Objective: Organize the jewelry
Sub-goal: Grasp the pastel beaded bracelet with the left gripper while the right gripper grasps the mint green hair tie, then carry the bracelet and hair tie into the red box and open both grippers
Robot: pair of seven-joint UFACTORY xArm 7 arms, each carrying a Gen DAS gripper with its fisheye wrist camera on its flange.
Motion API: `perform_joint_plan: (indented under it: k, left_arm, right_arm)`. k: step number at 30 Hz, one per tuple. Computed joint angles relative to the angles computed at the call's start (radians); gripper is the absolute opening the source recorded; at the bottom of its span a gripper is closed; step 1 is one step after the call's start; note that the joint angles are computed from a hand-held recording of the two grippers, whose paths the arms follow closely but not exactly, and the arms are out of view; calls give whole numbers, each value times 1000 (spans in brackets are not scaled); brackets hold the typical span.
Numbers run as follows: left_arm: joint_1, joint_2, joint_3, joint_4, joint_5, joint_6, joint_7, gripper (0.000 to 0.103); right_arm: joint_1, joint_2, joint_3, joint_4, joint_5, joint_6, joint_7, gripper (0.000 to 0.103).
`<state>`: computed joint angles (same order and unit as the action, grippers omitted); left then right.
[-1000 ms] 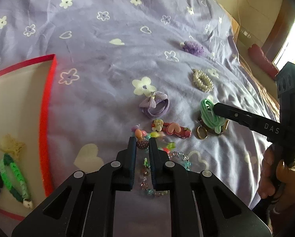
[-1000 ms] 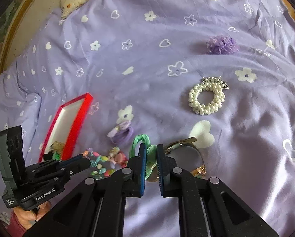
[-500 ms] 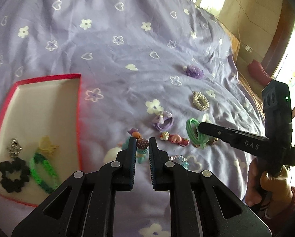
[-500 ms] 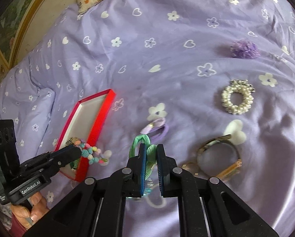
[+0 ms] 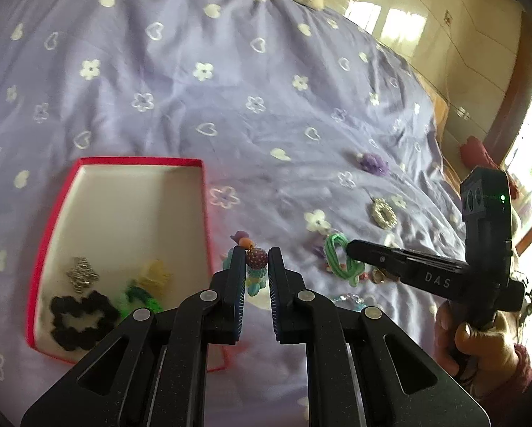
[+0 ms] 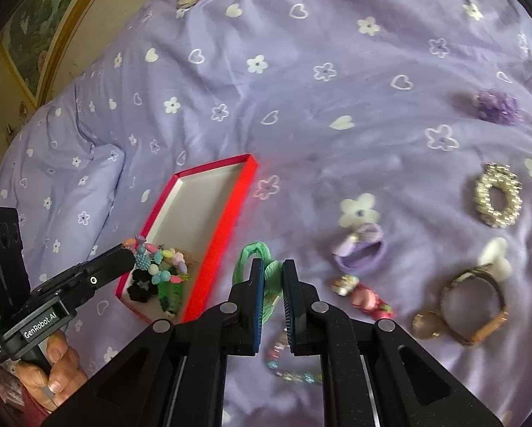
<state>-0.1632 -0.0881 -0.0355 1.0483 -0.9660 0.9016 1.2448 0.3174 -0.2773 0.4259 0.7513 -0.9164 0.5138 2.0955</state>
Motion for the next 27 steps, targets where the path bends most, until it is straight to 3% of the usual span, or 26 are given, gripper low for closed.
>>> perform_joint_plan:
  k: [5, 14, 20, 27]
  left_arm:
    - [24, 43, 9, 52, 0, -12, -12, 11]
    - [81, 156, -8, 171, 14, -50, -54, 11]
    - [115, 256, -38, 269, 40, -69, -105, 11]
    - [140, 354, -82, 340, 86, -112, -151, 11]
  right_arm:
    - [-5, 95, -17, 79, -75, -35, 18, 9]
    - [73, 280, -133, 248, -163, -94, -11, 9]
    - [127, 393, -216, 347, -137, -139, -86, 9]
    - [175, 515, -291, 454, -31, -175, -229, 10]
